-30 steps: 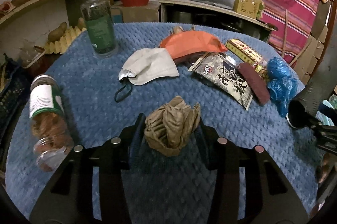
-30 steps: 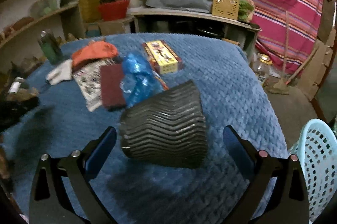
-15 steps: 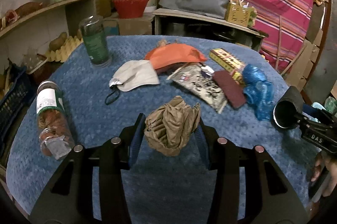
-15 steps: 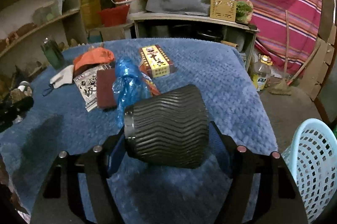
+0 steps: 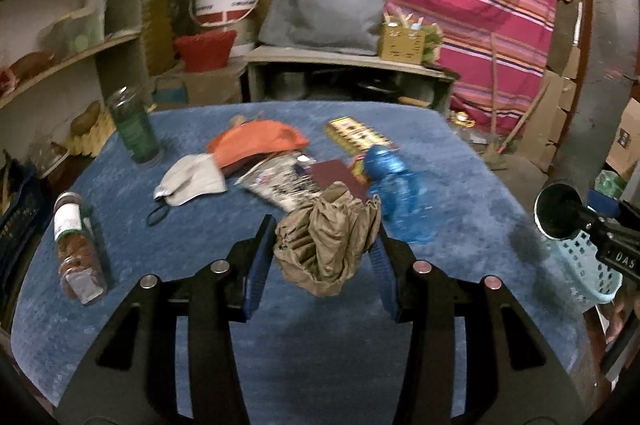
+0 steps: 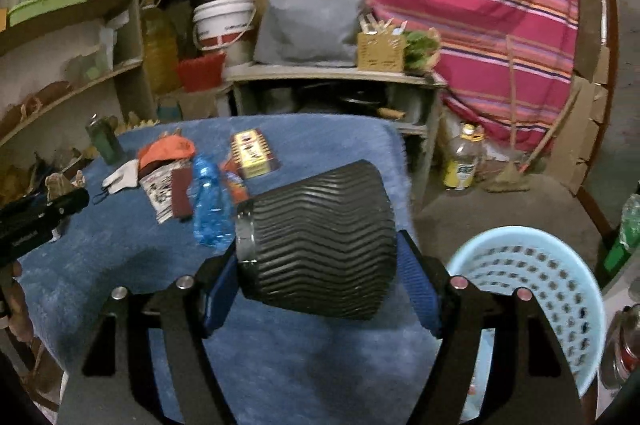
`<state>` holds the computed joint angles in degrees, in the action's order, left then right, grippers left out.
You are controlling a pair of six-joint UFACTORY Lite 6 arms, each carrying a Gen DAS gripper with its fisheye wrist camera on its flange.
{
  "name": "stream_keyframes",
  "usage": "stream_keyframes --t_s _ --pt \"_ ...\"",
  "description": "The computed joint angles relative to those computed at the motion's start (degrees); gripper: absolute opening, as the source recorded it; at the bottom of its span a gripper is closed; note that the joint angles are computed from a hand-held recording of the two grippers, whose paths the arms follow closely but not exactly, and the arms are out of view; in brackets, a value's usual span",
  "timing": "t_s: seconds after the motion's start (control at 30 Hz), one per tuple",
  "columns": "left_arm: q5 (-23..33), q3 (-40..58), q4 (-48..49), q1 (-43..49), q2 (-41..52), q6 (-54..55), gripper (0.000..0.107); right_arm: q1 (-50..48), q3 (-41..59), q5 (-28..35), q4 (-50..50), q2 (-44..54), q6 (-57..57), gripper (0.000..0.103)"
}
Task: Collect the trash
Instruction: 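Carry the paper and black cylinder over the basket with both tools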
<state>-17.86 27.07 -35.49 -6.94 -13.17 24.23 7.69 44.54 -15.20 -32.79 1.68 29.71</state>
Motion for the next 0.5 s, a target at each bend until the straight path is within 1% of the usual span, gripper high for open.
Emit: stream_keyframes --t_s 0.1,0.27,0.43,0.5 --pt "-1.77 1.22 -10.26 -6.07 0.09 7.70 0.045 -5.52 -1.31 -0.84 -9.61 -2.56 7.88 0.072" --pt "-5.32 5.77 -21.41 -15.44 4.13 15.53 0.045 -14.86 -2.44 -3.33 -21.02 -3.75 16.01 0.072" --pt "-7.15 12.10 -25.86 -22.13 10.79 17.74 0.045 -23.46 -2.13 -5.56 -25.88 -2.39 16.26 0.072" --pt "-7.50 15.15 -26.79 -24.22 13.84 17.95 0.045 -27.50 -1.21 -6.85 -31.17 -1.66 20.20 0.072"
